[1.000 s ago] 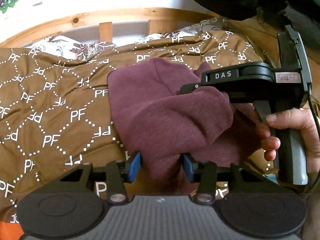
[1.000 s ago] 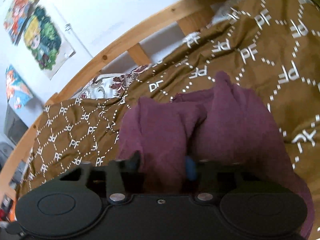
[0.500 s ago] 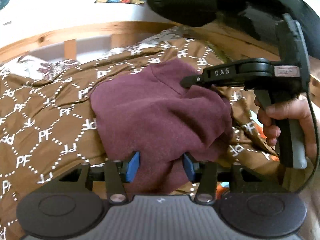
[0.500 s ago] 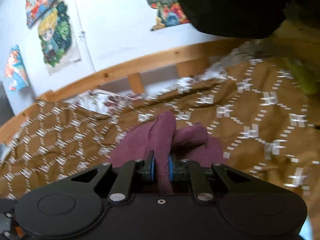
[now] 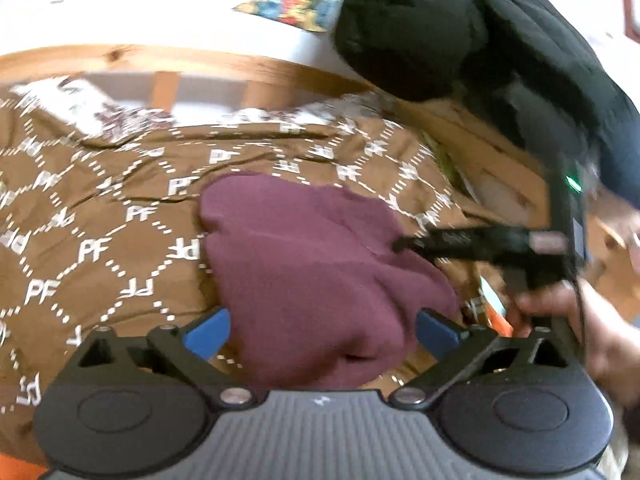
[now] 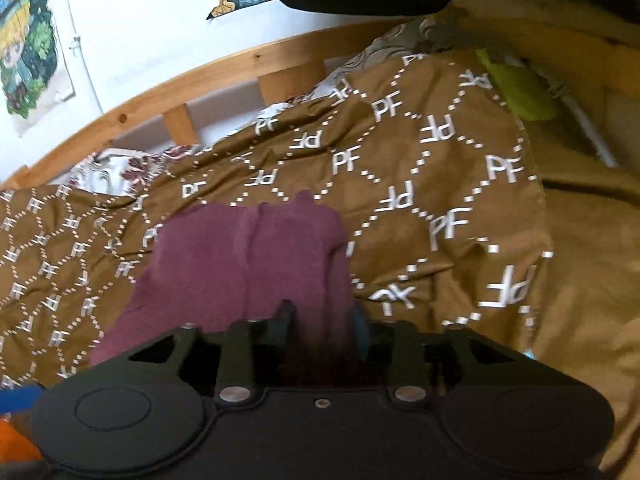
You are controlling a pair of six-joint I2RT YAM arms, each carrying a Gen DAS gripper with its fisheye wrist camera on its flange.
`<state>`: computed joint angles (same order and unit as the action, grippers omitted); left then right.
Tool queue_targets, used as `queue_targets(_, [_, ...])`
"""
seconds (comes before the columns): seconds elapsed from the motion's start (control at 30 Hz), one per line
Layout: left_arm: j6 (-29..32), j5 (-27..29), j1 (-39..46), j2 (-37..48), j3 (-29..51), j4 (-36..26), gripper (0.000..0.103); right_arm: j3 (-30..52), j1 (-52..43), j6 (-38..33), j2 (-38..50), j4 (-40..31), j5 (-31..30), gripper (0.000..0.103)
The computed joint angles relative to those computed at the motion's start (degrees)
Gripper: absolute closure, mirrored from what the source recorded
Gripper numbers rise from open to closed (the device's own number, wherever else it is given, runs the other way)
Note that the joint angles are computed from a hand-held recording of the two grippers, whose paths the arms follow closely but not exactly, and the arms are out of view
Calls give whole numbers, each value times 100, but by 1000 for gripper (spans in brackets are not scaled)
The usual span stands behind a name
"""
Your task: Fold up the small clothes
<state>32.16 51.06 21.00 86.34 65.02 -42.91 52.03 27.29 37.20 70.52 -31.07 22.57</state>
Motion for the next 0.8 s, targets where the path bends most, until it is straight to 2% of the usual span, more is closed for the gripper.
queue_targets(0.07, [-392, -71, 40, 150, 103, 55, 1, 9, 101, 54, -90, -119, 154, 53])
queue_targets(0.13, [-778, -158, 60, 328, 232, 66, 1, -37, 232, 198, -280, -191, 292, 26])
queue_targets(0.3, [-1287, -352, 147, 853, 600, -155, 1, -249, 682, 564, -910, -180, 330, 1])
queue_targets(0.43, [-1407, -529, 86, 1150, 803, -356, 1, -84, 1214, 785, -836, -540, 436, 1])
queue_targets(0.53, [-1273, -835, -27, 1197, 829, -468, 1, 528, 1564, 907, -168, -1383, 832, 1])
queue_targets(0.63, [-1060, -1083, -151, 1159, 730, -487, 1, 941, 1647, 1108, 396, -2033, 976, 1])
queue_targets(0.8, [-937, -1185, -204, 1237, 733, -645, 1, 1114, 1785, 1680, 659, -2714, 1332, 1])
